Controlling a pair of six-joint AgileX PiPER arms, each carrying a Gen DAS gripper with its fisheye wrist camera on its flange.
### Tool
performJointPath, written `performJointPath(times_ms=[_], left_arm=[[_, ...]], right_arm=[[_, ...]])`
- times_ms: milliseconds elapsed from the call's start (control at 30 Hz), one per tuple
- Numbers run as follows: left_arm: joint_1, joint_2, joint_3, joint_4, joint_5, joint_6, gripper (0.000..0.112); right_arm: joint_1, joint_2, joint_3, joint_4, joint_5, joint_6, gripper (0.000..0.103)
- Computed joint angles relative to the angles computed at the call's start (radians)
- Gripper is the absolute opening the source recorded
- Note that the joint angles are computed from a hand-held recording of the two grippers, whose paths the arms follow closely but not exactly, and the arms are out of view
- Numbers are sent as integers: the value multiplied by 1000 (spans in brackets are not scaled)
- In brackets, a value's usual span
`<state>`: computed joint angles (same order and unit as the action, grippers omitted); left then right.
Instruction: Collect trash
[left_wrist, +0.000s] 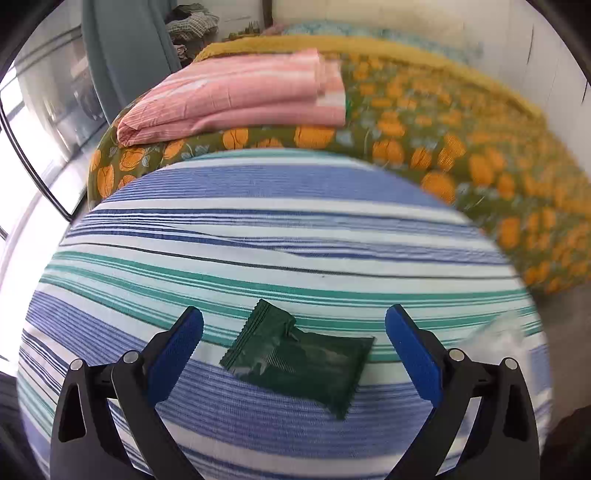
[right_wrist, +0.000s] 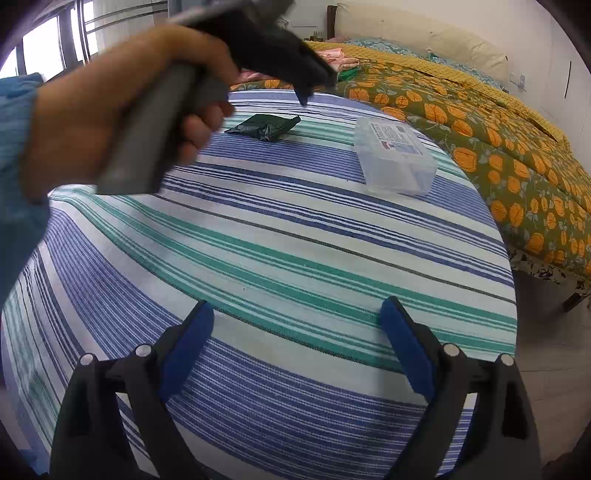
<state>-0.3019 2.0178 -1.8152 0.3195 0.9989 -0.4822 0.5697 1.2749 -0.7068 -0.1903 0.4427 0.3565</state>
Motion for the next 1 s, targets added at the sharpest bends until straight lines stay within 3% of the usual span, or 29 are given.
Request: performJointPath(times_ms=[67,133,333,567,700,767,800,900,933,1000], left_arm=[[-12,-3,50,53,-5,-34,97],[5,-53,143,39,-58,-35,98],[91,-253,392,17,-136,90,98],[103,-266,388,-115,-222,358,98],[52,-217,374,-45,-248,387,98],[68,-204,370,-91,-257,421,97],[89,-205,377,-144,-269,452,94],[149,-207,388,-323,-281,567,63],[163,-213,394,-368,-285,595,41],[162,-232,414,-338,-294,567,35]], right_arm=[[-2,2,0,5,-3,-4,89],[-4,-3,2,17,-4,-14,90],[1,-3,2,-5,0,5,90],[2,-4,4,-10,-1,10,90],[2,-4,4,-13,-1,13,90],[5,-7,5,-19,0,22,90],[4,-8,6,-20,1,23,90],[4,-10,7,-20,2,21,90],[4,-10,7,-20,1,22,90],[4,-11,7,-20,2,22,90]])
